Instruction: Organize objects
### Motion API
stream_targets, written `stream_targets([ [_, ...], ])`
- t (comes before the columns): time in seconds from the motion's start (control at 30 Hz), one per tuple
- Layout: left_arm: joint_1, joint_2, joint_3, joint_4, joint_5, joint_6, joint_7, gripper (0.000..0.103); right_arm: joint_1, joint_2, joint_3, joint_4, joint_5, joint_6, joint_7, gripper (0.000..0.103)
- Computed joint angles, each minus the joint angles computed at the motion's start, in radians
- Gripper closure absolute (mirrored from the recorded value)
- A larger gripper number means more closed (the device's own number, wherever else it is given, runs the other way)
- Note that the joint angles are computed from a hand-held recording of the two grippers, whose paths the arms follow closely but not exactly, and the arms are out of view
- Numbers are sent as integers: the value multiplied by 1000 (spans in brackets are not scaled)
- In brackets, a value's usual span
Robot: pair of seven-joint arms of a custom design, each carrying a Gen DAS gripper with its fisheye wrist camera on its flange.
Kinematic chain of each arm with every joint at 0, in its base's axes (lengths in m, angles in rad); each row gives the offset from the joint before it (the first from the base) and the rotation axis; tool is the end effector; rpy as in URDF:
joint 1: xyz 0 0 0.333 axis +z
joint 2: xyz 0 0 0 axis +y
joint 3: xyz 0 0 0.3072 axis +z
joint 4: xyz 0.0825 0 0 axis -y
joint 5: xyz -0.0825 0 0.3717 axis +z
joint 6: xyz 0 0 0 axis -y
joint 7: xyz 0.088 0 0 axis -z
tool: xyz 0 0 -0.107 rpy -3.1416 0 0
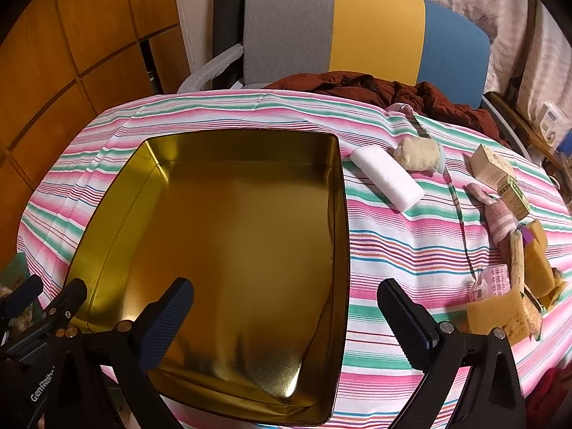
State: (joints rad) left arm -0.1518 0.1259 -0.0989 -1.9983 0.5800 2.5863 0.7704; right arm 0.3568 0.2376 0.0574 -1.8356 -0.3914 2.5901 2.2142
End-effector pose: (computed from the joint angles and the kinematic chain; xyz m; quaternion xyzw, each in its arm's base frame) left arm 0.5839 -0.1580 0.4436 -0.7171 0.6311 -0.1629 0.2469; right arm 0.5901 0.2644 0.4550 -0.6932 0.6618 -0.1941 0.2093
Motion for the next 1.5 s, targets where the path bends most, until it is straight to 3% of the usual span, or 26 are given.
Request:
stream_targets([
  [0.73,8,-9,-6,-24,-59,48,32,34,-3,-21,0,-22,-5,16,-10,0],
  [0.93,-5,-3,-3,-17,-24,45,8,34,-12,-46,-4,-49,-14,28,-3,0],
  [1.17,-8,-17,-15,-59,-63,131,42,34,-45,-132,-27,-148,-82,90,40,0],
  [1.23,0,-18,-33,-77,-152,182,126,34,-65,-166,-33,-191,-97,124,61,0],
  [1.3,16,-14,-66,-95,-332,234,277,34,-90,-197,-38,-235,-98,154,72,0],
  [1.4,16,4,-109,-83,-567,238,479,34,-135,-253,-51,-315,-85,202,84,0],
  [1.5,-18,22,-106,-57,-618,214,544,34,-180,-300,-66,-381,-40,238,43,0],
])
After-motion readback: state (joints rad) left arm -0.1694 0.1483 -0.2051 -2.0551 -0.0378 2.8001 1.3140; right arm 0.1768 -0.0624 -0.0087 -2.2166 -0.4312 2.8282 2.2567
